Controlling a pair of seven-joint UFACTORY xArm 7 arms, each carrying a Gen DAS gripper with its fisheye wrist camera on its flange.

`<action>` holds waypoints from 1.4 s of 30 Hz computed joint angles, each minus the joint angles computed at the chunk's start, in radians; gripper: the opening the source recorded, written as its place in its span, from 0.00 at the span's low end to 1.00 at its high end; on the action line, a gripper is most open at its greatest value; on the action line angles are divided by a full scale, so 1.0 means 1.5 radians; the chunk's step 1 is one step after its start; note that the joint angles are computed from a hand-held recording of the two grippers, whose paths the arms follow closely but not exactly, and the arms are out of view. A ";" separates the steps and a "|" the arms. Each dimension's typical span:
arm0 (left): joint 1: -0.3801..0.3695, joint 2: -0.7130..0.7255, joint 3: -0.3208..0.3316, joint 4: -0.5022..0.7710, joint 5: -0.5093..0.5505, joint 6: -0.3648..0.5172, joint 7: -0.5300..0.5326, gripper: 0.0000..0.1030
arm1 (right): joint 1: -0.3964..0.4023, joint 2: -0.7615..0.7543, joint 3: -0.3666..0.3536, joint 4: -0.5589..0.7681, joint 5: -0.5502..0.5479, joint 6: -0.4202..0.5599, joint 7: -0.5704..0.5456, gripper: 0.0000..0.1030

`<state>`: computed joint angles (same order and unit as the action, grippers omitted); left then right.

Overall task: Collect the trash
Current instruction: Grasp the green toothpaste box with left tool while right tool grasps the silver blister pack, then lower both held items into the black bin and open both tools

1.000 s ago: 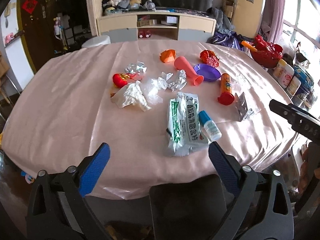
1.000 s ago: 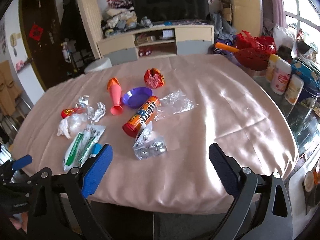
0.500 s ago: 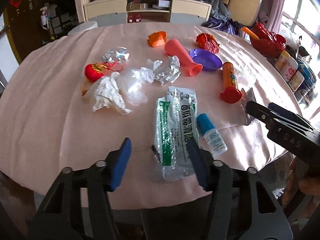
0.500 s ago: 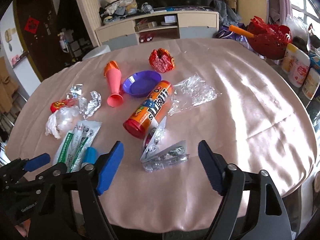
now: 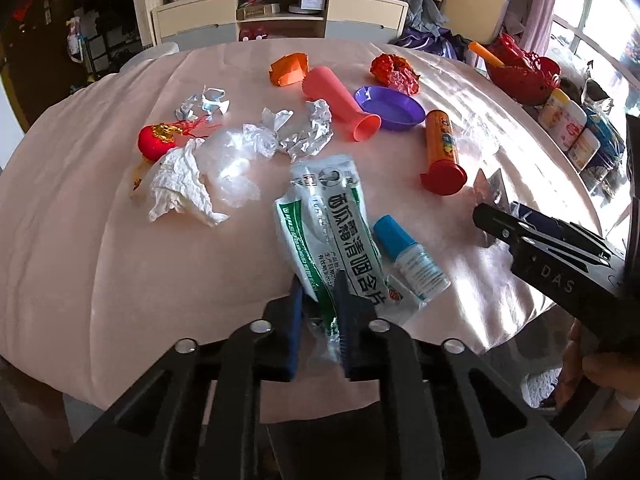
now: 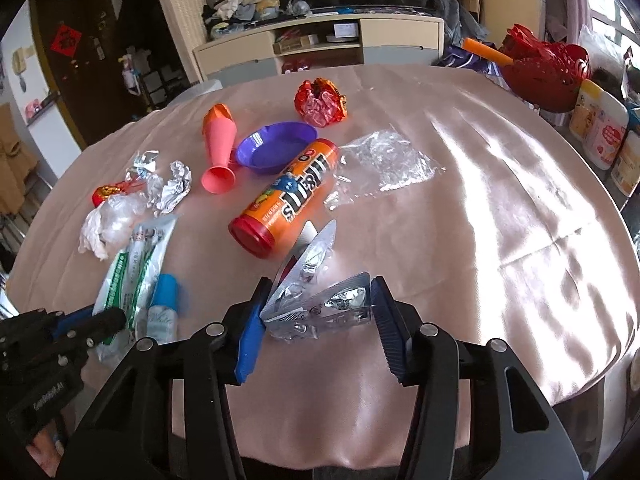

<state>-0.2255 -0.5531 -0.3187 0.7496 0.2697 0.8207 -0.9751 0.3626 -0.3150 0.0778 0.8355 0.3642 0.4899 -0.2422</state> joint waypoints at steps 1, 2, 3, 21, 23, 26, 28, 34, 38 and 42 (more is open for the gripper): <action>-0.001 -0.004 0.001 -0.002 -0.003 -0.002 -0.003 0.08 | 0.001 -0.005 -0.004 -0.002 0.004 0.004 -0.003 0.50; -0.003 -0.012 0.003 -0.007 -0.008 -0.006 -0.007 0.06 | 0.001 -0.011 -0.007 -0.004 0.008 0.009 -0.006 0.50; -0.003 -0.018 0.003 -0.009 -0.010 -0.006 -0.009 0.03 | 0.002 -0.022 -0.011 -0.009 0.012 0.012 -0.010 0.50; -0.024 -0.224 -0.073 0.006 -0.025 0.132 -0.023 0.01 | 0.039 -0.263 -0.078 -0.104 0.069 0.110 -0.101 0.50; -0.031 -0.248 -0.087 0.002 -0.040 0.148 -0.032 0.01 | 0.042 -0.295 -0.081 -0.122 0.072 0.125 -0.106 0.50; -0.048 -0.282 -0.109 -0.014 -0.065 0.167 -0.050 0.01 | 0.043 -0.346 -0.078 -0.155 0.068 0.148 -0.108 0.50; -0.061 -0.298 -0.128 -0.027 -0.084 0.171 -0.069 0.01 | 0.045 -0.374 -0.075 -0.175 0.065 0.161 -0.107 0.50; -0.105 -0.308 -0.158 -0.072 -0.130 0.164 -0.118 0.02 | 0.055 -0.426 -0.069 -0.226 0.060 0.191 -0.102 0.50; -0.140 -0.288 -0.157 -0.111 -0.159 0.138 -0.148 0.01 | 0.065 -0.427 -0.065 -0.258 0.063 0.208 -0.096 0.50; -0.170 -0.245 -0.149 -0.146 -0.172 0.097 -0.170 0.01 | 0.076 -0.410 -0.062 -0.278 0.073 0.221 -0.094 0.50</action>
<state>-0.4798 -0.9201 -0.5416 0.5309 0.0112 0.9665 -1.2297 0.4770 -0.9302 -0.0156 0.4188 0.4731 0.8208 -0.3831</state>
